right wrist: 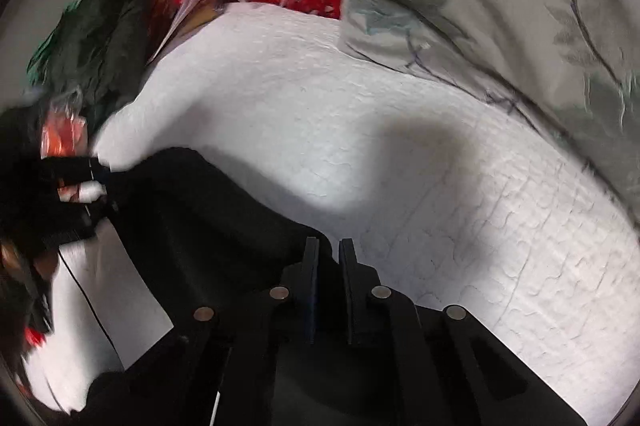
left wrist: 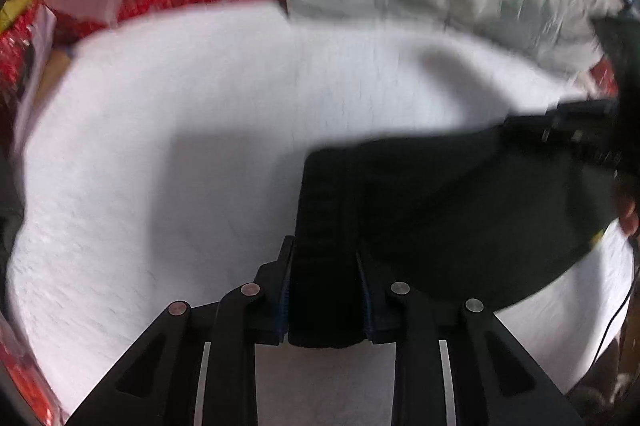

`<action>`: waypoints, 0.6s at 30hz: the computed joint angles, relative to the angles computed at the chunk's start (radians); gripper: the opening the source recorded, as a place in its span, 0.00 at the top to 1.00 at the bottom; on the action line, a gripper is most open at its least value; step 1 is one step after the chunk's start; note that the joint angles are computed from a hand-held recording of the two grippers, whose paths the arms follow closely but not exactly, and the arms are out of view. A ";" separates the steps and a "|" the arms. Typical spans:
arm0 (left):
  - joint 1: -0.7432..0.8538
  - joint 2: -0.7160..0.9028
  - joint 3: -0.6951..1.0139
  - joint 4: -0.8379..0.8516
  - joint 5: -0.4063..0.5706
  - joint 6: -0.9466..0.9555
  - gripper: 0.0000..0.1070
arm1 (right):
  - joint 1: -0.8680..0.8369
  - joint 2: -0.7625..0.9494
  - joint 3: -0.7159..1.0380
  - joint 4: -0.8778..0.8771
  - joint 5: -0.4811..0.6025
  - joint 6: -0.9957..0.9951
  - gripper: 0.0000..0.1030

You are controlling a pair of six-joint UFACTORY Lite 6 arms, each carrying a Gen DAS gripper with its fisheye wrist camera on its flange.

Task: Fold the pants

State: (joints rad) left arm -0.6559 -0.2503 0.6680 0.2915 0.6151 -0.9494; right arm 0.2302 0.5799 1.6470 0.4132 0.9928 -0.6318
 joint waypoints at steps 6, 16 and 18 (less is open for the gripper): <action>-0.073 -0.094 -0.022 0.051 0.064 -0.073 0.52 | 0.043 -0.044 -0.079 -0.055 -0.067 0.041 0.84; -0.219 -0.466 -0.072 0.078 0.300 -0.316 0.33 | -0.389 -0.293 -0.186 0.147 0.149 -0.065 0.76; -0.322 -0.372 -0.023 0.118 0.264 -0.445 0.33 | -0.552 -0.338 -0.194 0.105 0.202 -0.092 0.75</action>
State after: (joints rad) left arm -0.9783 -0.6222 0.6450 0.4093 0.8794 -1.3947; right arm -0.3216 0.2417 1.4526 0.5180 1.1944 -0.7238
